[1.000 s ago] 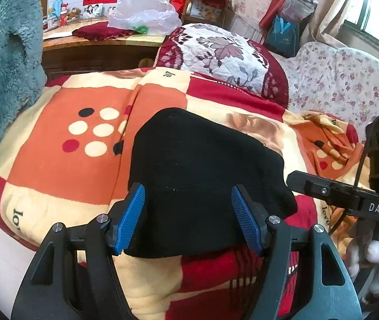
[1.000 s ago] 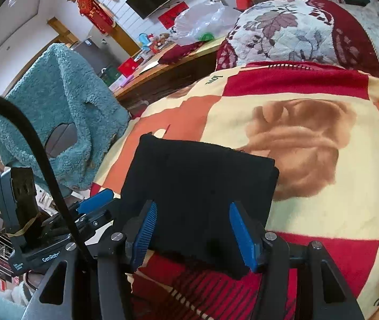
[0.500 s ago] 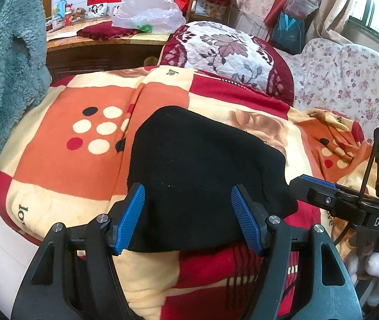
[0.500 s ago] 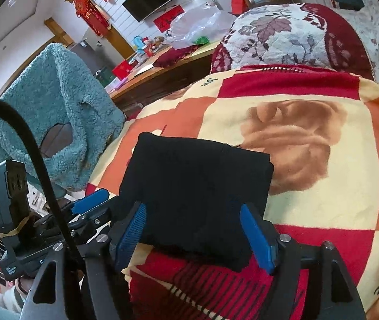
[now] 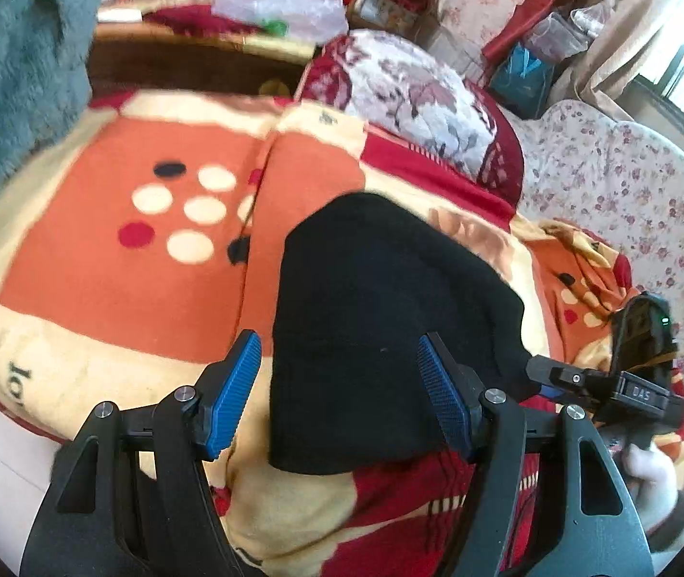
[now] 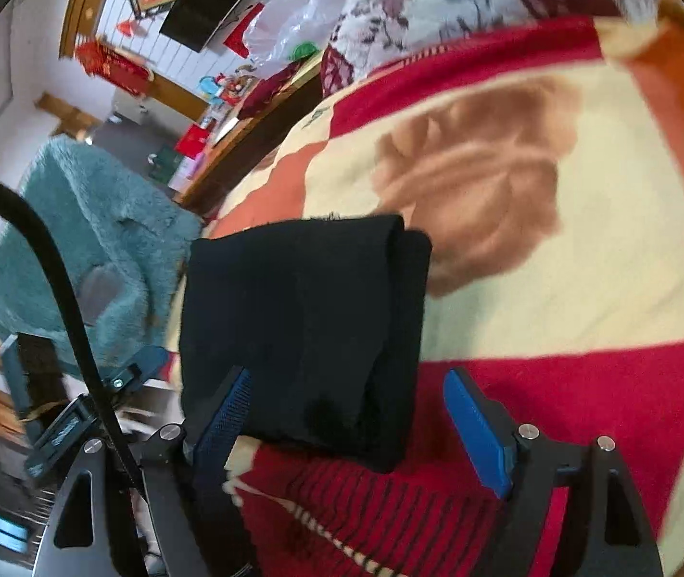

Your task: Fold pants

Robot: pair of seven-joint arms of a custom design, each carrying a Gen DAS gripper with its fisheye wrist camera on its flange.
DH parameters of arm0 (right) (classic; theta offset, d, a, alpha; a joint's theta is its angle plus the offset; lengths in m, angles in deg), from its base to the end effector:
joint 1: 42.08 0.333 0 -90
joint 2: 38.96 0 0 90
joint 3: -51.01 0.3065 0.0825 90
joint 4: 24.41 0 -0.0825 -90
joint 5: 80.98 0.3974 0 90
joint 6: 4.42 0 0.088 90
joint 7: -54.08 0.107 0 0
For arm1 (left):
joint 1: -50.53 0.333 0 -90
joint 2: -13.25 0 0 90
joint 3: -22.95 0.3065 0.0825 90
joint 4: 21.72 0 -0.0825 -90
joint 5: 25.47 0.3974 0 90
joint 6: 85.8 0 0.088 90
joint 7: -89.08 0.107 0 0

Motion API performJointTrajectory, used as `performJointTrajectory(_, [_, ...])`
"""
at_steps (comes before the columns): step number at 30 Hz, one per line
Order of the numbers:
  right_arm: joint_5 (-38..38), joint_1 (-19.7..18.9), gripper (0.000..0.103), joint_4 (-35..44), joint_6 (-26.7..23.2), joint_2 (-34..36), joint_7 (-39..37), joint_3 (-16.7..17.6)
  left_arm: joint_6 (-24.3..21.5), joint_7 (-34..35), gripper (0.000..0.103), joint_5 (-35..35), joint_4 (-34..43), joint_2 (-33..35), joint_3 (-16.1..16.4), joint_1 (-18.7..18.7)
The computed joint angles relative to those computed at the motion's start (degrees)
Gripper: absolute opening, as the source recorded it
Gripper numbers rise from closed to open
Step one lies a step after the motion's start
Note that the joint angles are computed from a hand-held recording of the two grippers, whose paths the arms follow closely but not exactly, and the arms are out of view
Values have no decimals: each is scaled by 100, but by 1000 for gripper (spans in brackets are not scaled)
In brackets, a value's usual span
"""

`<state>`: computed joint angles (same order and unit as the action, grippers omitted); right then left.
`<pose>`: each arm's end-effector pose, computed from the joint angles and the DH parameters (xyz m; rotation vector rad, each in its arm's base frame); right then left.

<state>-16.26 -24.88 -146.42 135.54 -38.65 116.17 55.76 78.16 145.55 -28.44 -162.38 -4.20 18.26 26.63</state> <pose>0.5382 0.2183 0.4217 -1.6883 1.5714 0.4425 0.4405 -0.2387 0.4774 -2.1024 1.8540 -1.0117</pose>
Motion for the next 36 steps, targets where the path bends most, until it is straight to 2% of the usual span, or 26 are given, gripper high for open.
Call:
performJointTrajectory(2, [236, -33, 80, 69, -215, 141, -106, -18, -29, 367, 68, -580, 19, 143, 317, -283])
performJointTrajectory(4, [525, -77, 80, 137, -467, 285, -311, -12, 148, 1040, 69, -1600, -13, 273, 688, -697])
performJointTrajectory(6, [825, -110, 83, 155, -540, 367, -541, 18, 197, 1177, 78, -1989, 23, 412, 657, -699])
performJointTrajectory(8, [1201, -159, 83, 149, -620, 420, -857, 32, 359, 974, 82, -1815, 20, 501, 354, -435])
performJointTrajectory(10, [1489, -206, 79, 122, -668, 439, -995, 35, 423, 603, 86, -1321, 54, 587, 23, -119])
performJointTrajectory(12, [1328, -186, 58, 102, -541, 432, -971, 52, 324, 204, 86, -699, 127, 636, -245, 166])
performJointTrajectory(13, [1244, -164, 54, 55, -424, 388, -1017, 67, 185, -2, 84, -279, 198, 646, -383, 320])
performJointTrajectory(14, [1245, -155, 48, 0, -371, 340, -1072, 71, 179, -53, 78, -59, 215, 620, -435, 360])
performJointTrajectory(15, [1265, -161, 45, 7, -397, 340, -1090, 61, 256, 128, 61, -155, 197, 590, -371, 256])
performJointTrajectory(18, [1157, -140, 39, 10, -394, 216, -1192, 59, -24, -370, 50, 603, 360, 511, -597, 465])
performJointTrajectory(20, [1143, -120, 38, 48, -384, 149, -1311, 50, -83, -431, 46, 670, 454, 518, -564, 410])
performJointTrajectory(21, [1143, -106, 38, 65, -332, 106, -1325, 46, 58, -254, 42, 455, 460, 518, -448, 271])
performJointTrajectory(24, [1054, -83, 38, 91, -91, -62, -1403, 9, 155, -24, 42, 331, 723, 656, -390, 137])
performJointTrajectory(30, [818, -181, 38, 239, 240, -187, -1395, -164, 282, -233, 42, 1067, 1684, 1362, -749, 355])
performJointTrajectory(36, [417, -358, 38, 603, 454, 107, -1175, -252, 131, -483, 42, 1582, 2639, 2237, -1014, 528])
